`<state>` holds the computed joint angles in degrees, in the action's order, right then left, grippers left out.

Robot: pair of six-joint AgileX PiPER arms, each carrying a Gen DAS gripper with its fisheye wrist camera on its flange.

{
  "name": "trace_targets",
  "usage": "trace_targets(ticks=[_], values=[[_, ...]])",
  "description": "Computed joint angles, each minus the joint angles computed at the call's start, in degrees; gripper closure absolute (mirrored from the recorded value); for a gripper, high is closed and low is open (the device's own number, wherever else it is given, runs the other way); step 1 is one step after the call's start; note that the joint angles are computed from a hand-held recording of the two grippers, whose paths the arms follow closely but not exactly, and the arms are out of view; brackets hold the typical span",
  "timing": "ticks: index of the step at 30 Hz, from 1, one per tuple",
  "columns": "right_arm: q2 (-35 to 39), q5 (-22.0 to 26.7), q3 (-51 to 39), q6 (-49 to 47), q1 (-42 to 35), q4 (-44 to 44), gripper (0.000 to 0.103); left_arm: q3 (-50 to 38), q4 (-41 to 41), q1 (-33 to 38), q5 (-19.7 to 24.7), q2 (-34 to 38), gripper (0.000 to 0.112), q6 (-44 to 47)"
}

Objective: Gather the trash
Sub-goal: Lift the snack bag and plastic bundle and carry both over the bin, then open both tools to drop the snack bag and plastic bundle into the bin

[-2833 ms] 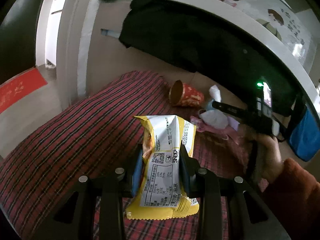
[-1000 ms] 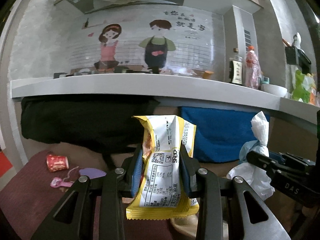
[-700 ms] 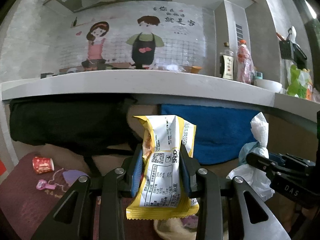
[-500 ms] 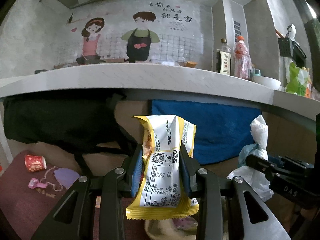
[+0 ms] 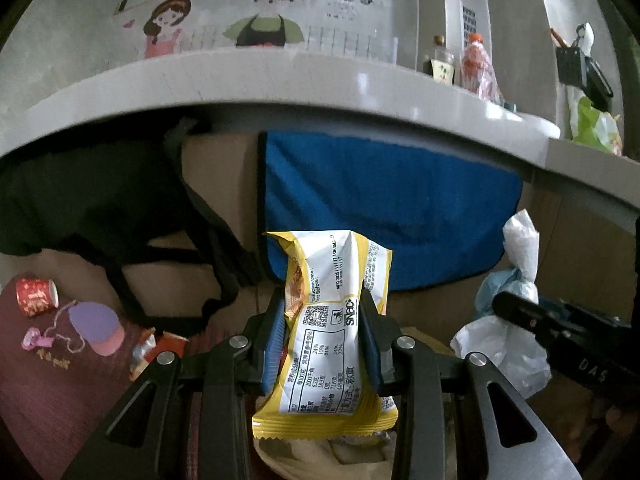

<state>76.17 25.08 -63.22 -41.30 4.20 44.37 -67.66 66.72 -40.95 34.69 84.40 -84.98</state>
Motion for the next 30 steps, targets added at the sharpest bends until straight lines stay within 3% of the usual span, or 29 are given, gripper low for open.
trace_targets(ticks=[10, 13, 14, 18, 30], values=[[1.8, 0.3, 0.5, -2.8, -1.3, 2.9, 0.073, 1.3, -2.0, 1.4, -4.0, 2.2, 0.077, -0.3], [2.9, 0.2, 0.2, -2.6, -1.3, 3.1, 0.071, 2.8, -7.0, 4.9, -12.4, 1.5, 0.074, 3.5], [2.9, 0.1, 0.6, -3.2, -1.4, 3.8, 0.07, 2.9, -10.2, 6.2, -14.8, 1.5, 0.067, 6.3], [3.4, -2.1, 1.5, 0.3, -1.0, 1.1, 0.058, 3.1, -18.7, 8.3, -17.7, 1.6, 0.062, 14.3], [0.8, -2.0, 2.6, 9.6, 1.4, -6.7, 0.058, 8.0, -23.6, 12.7, -16.7, -5.6, 0.061, 17.6]])
